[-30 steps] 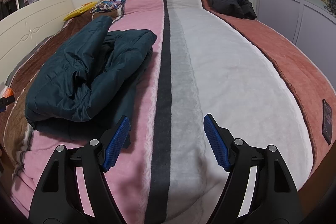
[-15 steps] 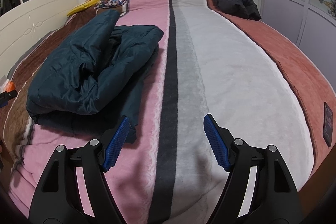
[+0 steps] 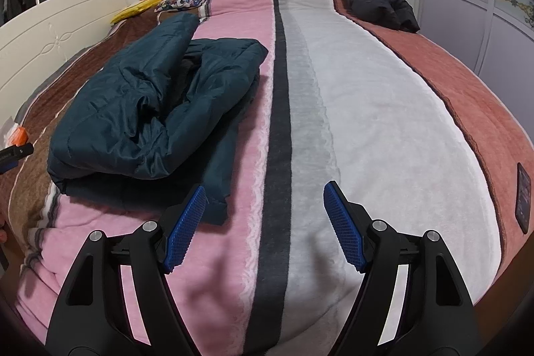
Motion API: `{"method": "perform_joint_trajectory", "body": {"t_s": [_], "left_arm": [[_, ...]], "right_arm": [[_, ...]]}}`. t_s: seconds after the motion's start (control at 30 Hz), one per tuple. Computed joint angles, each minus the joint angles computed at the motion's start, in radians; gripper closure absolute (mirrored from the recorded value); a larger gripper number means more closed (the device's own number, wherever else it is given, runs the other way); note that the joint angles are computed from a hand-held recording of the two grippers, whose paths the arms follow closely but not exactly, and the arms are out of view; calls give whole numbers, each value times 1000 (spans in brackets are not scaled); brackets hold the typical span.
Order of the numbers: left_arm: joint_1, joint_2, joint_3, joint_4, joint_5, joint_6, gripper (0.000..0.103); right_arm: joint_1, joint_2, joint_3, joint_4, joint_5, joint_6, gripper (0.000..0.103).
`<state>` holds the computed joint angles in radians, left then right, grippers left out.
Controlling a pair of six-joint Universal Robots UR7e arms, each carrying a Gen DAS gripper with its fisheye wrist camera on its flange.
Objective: Fold large clothes
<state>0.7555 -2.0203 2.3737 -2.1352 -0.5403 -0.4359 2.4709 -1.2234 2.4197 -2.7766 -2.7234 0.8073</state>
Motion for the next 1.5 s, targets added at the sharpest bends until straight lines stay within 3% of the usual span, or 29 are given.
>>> {"method": "perform_joint_trajectory", "body": {"t_s": [0.47,0.6,0.8,1.0,1.27,1.37,1.5], "left_arm": [[-35,-19,4,64,-5,-37,26],[-76,-50,40,11,21,18,27],[-98,-50,-18,269,-33,-208,27],[-159,-91,-23,433,-135,-301,26],[-297,-187,10,658,-157,-468,23],[-405,-239,22,842,-138,-615,23],[-510,-305,36,921,-186,-664,23]], "right_arm": [[17,15,-23,19,11,5,30],[20,12,-34,71,12,43,30],[34,1,-62,176,45,127,30],[75,18,-82,230,85,172,30],[129,37,-110,360,147,317,30],[153,52,-133,453,170,395,30],[184,81,-166,541,182,441,30]]}}
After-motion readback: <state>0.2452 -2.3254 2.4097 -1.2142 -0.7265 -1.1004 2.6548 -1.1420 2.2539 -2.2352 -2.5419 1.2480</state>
